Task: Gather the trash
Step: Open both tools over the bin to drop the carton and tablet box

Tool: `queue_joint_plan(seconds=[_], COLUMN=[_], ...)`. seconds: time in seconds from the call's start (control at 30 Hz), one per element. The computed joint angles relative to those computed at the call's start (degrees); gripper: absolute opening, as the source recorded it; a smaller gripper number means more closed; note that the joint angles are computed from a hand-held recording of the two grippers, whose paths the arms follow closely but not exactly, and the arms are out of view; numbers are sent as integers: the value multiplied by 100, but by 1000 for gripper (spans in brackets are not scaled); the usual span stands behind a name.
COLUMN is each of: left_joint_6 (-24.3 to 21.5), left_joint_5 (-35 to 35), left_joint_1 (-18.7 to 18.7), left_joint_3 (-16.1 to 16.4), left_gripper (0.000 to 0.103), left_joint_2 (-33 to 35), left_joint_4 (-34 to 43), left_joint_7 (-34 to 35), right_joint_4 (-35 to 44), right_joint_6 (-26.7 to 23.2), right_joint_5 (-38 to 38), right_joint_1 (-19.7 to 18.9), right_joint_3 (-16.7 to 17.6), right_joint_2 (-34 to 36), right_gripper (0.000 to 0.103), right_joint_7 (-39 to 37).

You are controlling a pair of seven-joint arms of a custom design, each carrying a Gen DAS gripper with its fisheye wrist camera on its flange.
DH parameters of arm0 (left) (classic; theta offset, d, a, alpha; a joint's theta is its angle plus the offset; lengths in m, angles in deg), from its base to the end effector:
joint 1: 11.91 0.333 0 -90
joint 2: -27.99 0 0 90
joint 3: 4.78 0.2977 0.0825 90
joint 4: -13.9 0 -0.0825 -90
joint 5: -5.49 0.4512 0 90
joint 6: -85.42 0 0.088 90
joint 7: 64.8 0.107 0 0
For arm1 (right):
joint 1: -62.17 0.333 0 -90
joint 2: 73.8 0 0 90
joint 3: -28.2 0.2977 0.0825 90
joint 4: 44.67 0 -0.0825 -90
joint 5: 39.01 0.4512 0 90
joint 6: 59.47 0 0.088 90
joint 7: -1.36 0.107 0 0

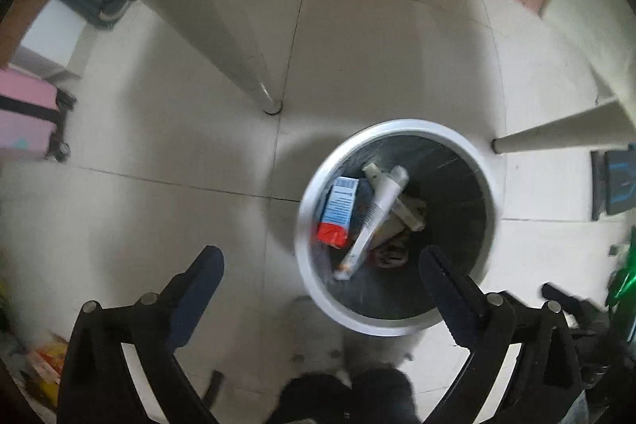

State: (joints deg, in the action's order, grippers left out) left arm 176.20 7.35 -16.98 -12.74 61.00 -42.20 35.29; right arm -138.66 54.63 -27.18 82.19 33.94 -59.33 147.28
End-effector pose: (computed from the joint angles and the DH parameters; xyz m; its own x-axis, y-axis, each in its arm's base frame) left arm 0.7589 -0.1396 0.5255 -0.3713 -0.9278 0.0365 -0.9282 0.3699 -0.0405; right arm 0.6332 0.3141 0.4406 -0.5692 -0.7984 -0.1965 -0.8222 0.5539 0.1314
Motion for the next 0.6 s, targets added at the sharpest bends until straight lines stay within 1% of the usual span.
queue_joint_plan(seconds=[0.07, 0.1, 0.13, 0.23, 0.3, 0.33, 0.37, 0.47, 0.53, 0.6], left_joint_6=[-75, -130, -201, -375, -457, -391, -431, -354, -415, -474], left_joint_5=[70, 109, 133, 133, 139, 146, 163, 129, 131, 160], left_joint_1=[-12, -26, -33, -25, -26, -28, -30, -10, -4, -5], left_joint_3=[20, 28, 33, 26, 21, 15, 19, 5, 2, 10], left_gripper=[101, 101, 101, 101, 101, 101, 101, 101, 101, 101], left_joint_2=[-72, -80, -121, -223, -241, -349, -402, -564, -676, -734], left_joint_4=[-41, -21, -31, -56, 15, -164, -147, -321, -309, -250], left_joint_7=[46, 62, 67, 91, 133, 144, 161, 188, 230, 264], right_joint_4=[329, 609, 804, 972, 999, 1065, 1217, 1351, 1469, 1718], right_joint_6=[-441, -806, -1059, -1326, -1384, -1483, -1562, -1696, -1767, -1984], right_joint_5=[-305, -493, -607, -688, -692, -728, -766, -889, -934, -1064], right_joint_1=[81, 139, 182, 237, 237, 245, 250, 284, 313, 370], right_joint_3=[-17, -26, -36, -57, -65, -68, -74, -73, -55, -43], right_joint_2=[152, 294, 389, 402, 335, 313, 383, 254, 181, 197], right_gripper=[103, 103, 103, 103, 103, 103, 103, 103, 103, 103], right_joint_7=[99, 174, 245, 474, 558, 595, 613, 653, 654, 654])
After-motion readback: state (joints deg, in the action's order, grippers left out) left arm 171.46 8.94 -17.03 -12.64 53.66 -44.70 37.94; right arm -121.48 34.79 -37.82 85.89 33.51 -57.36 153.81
